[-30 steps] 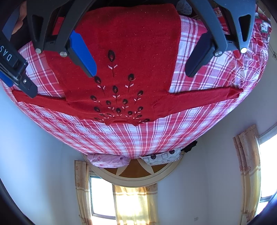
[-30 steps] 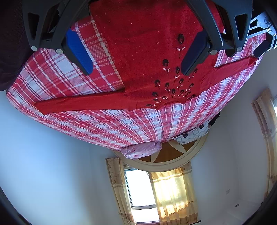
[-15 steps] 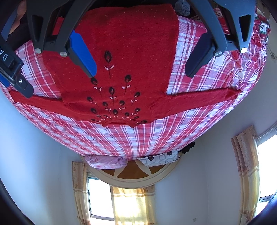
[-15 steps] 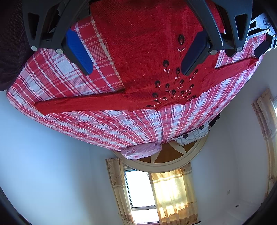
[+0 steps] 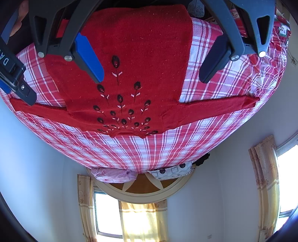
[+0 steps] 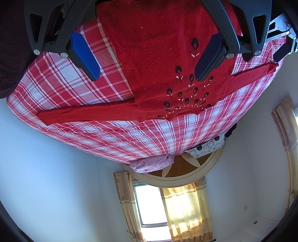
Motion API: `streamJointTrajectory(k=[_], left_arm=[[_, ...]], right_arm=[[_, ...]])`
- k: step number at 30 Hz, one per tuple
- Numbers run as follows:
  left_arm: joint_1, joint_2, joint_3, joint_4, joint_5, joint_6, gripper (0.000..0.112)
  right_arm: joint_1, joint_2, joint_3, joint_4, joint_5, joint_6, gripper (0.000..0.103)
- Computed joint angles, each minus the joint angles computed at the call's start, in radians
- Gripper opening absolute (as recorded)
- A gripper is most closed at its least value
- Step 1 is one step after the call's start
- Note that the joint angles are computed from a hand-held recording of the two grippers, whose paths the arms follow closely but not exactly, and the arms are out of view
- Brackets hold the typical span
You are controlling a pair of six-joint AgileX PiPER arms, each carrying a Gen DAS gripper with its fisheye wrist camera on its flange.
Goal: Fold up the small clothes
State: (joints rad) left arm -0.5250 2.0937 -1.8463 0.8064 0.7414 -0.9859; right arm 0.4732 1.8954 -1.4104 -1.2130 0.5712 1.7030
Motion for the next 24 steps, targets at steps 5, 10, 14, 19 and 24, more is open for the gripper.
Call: streamJointTrajectory(k=[5, 10, 14, 19, 24], left_arm=[[0.001, 0.002, 0.002, 0.0, -0.002, -0.002, 0.103], [0.002, 0.001, 0.002, -0.001, -0.003, -0.001, 0.103], [0.003, 0.002, 0.007, -0.004, -0.006, -0.001, 0.103], [0.003, 0.003, 0.012, -0.006, -0.007, -0.003, 0.103], [0.005, 0.002, 0.013, -0.009, -0.008, 0.001, 0.103]], right_arm=[[-0.001, 0.001, 0.001, -0.002, -0.002, 0.001, 0.102], [-0.002, 0.002, 0.002, -0.004, -0.003, 0.004, 0.102], [-0.001, 0.005, -0.002, 0.005, -0.002, -0.003, 0.102], [-0.002, 0.006, -0.001, 0.005, -0.004, -0.002, 0.102], [-0.003, 0.014, -0.007, 0.015, -0.006, -0.008, 0.102]])
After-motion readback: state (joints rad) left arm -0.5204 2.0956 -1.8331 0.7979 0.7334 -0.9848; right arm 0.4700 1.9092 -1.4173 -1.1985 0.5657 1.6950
